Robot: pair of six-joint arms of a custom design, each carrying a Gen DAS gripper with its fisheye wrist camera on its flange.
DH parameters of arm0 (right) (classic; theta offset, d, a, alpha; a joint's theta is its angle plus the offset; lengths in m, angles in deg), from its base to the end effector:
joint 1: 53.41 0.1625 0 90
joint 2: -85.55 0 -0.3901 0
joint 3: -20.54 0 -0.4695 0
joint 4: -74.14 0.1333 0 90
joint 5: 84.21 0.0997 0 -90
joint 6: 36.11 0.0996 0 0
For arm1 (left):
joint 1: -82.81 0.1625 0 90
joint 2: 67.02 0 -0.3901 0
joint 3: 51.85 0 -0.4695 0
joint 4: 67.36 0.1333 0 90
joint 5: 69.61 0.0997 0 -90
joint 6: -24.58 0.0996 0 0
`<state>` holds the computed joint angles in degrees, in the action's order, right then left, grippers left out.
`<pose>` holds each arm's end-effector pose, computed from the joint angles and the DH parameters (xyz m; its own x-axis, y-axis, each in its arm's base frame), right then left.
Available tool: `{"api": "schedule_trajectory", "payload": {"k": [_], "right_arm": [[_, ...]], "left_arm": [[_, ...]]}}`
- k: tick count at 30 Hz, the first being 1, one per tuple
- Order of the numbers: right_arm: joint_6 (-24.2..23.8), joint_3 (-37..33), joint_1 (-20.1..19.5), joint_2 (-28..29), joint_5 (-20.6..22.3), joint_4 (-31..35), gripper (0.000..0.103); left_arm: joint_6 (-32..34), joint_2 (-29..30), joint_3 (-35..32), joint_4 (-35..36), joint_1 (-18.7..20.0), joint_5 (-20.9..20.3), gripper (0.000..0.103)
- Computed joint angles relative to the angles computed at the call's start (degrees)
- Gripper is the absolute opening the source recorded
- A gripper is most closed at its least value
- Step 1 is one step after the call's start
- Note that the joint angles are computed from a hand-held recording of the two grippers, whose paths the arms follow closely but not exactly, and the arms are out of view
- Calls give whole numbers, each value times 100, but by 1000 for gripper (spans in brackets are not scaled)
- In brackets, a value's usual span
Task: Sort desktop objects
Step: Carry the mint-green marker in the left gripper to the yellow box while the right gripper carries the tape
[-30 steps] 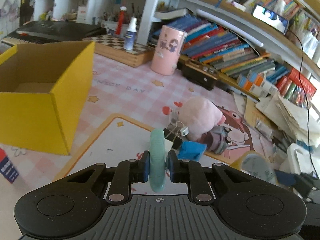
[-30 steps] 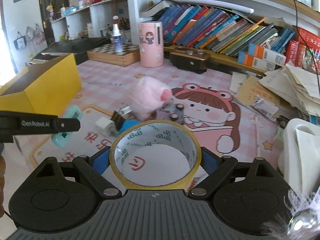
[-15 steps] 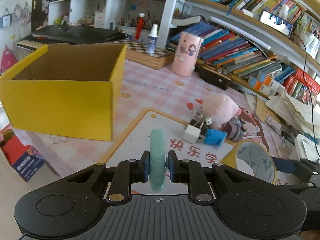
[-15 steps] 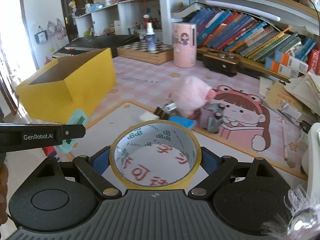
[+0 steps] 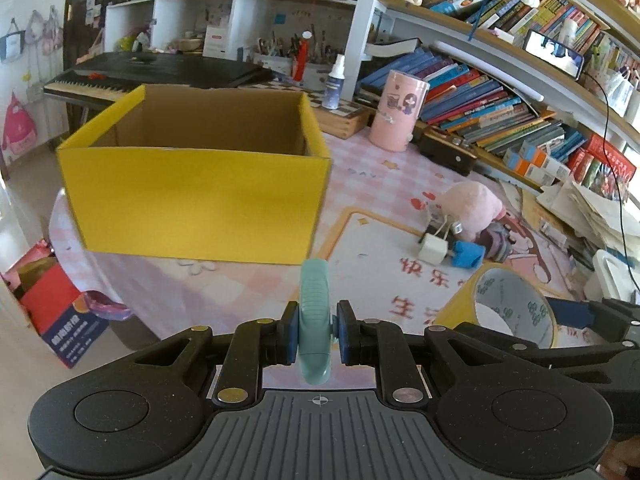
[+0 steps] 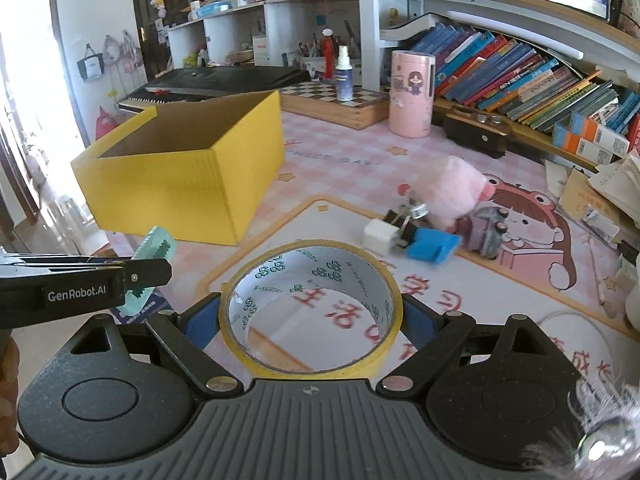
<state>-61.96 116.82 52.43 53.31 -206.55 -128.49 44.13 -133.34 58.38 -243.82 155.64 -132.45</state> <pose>0.2584 -0.6175 -0.0324 -0.7513 -0.1376 0.6454 -0.5646 0.6404 -0.5207 -0.0147 -0.6531 0.1963 -0.8142 0.2051 -0.5432 0.5199 0.6741 -0.5247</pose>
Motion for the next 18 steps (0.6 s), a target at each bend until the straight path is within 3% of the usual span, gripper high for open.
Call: {"api": "schedule_trajectory", "payload": {"k": [18], "right_arm": [[435,-672,663,816,-483,189,91]], "left_arm": [[533,-719,60,322,575,-705,17]]}}
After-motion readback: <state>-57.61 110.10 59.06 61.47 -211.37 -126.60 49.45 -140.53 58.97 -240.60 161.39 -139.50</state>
